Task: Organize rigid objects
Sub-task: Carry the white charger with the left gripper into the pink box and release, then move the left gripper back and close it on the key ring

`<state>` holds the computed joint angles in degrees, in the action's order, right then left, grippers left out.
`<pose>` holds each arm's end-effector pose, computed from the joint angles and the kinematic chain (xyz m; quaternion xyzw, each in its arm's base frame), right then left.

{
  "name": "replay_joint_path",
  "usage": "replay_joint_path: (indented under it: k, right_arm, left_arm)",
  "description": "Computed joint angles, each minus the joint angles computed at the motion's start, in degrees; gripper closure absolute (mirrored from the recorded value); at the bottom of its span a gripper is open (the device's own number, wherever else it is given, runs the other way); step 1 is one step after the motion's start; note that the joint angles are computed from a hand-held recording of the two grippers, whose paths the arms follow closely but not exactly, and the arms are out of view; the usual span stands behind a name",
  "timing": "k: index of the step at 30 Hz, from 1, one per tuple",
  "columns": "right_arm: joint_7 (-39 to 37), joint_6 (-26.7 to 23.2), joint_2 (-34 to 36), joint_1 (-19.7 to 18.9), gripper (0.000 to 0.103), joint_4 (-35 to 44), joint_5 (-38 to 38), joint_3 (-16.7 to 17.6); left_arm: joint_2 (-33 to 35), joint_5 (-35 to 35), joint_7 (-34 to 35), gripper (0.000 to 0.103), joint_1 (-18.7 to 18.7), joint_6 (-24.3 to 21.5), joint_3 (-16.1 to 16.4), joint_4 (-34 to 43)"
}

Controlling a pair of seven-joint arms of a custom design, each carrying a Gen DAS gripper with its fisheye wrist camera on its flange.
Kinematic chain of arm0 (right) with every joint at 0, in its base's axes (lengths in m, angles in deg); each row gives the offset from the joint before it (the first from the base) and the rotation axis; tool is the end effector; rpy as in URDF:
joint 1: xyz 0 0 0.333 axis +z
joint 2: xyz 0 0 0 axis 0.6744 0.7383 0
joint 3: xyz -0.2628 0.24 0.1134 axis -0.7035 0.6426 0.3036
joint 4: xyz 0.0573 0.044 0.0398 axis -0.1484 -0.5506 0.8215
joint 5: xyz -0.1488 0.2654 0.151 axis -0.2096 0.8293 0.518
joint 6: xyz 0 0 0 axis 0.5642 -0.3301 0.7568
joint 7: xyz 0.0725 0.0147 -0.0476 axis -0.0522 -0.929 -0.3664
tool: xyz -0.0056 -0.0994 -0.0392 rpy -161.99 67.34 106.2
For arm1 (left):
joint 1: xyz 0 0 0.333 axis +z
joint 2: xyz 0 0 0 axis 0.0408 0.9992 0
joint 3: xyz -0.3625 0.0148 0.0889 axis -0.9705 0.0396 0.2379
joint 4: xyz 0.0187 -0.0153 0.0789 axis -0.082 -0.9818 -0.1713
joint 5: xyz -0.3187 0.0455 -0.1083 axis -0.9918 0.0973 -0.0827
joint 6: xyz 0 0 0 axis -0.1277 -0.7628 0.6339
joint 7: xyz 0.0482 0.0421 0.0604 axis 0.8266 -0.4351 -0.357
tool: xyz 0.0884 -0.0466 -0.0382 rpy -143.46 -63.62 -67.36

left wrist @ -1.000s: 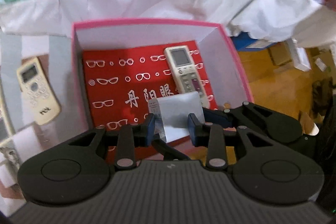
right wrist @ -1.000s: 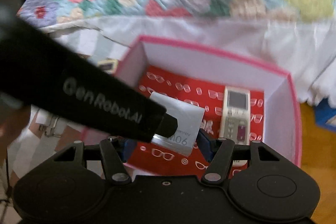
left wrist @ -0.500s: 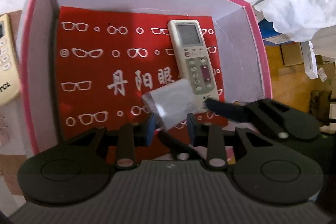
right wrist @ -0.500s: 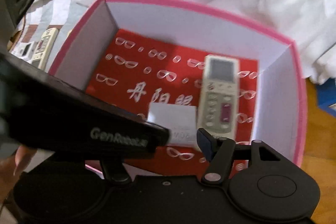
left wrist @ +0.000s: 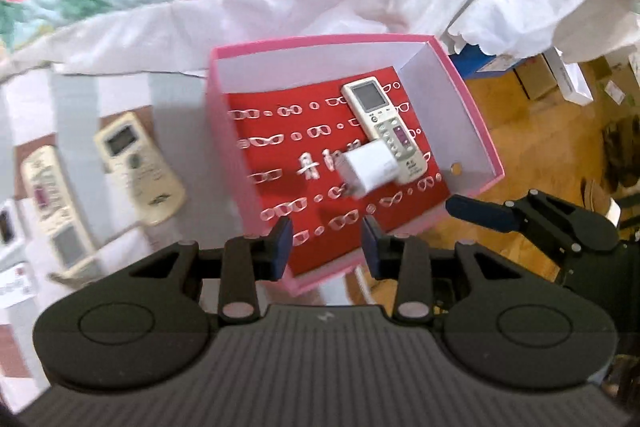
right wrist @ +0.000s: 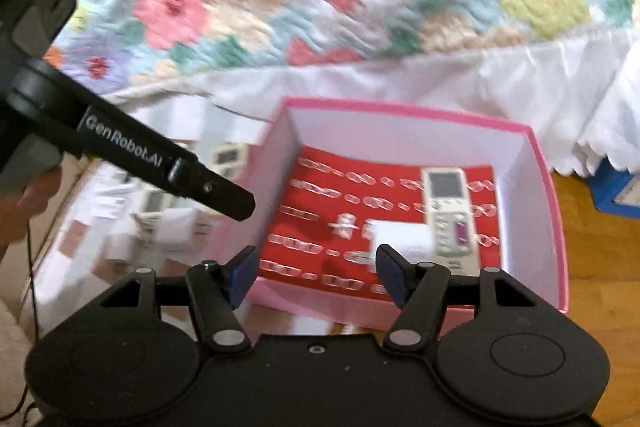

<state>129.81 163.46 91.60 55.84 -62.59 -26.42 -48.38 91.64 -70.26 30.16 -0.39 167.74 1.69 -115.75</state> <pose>0.6127 0.2540 0.5486 -0.8403 0.4542 -0.0720 0.2871 0.6251 -0.1170 0.5582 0.6958 -0.6728 0.2510 0.0151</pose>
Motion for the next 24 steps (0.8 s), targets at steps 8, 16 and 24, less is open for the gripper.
replay_joint_path:
  k: [8,16,24]
  right_arm:
    - [-9.0,2.8,-5.5,1.4,0.033,-4.6,9.3,3.7]
    - [-13.4,-4.4,-3.2,5.5,0.033,-2.1,13.4,4.4]
    - [-13.2,-8.1,2.5,8.5,0.033,0.3,12.8,5.1]
  left_arm:
    - [-11.8,0.6,6.5,0.063,3.1,0.6,2.3,-10.4]
    - [-17.8,2.9,6.5,0.063,5.9,6.3,4.4,-21.6]
    - [-16.6,-0.9,5.2,0.063,8.7,7.3,6.0,-28.3]
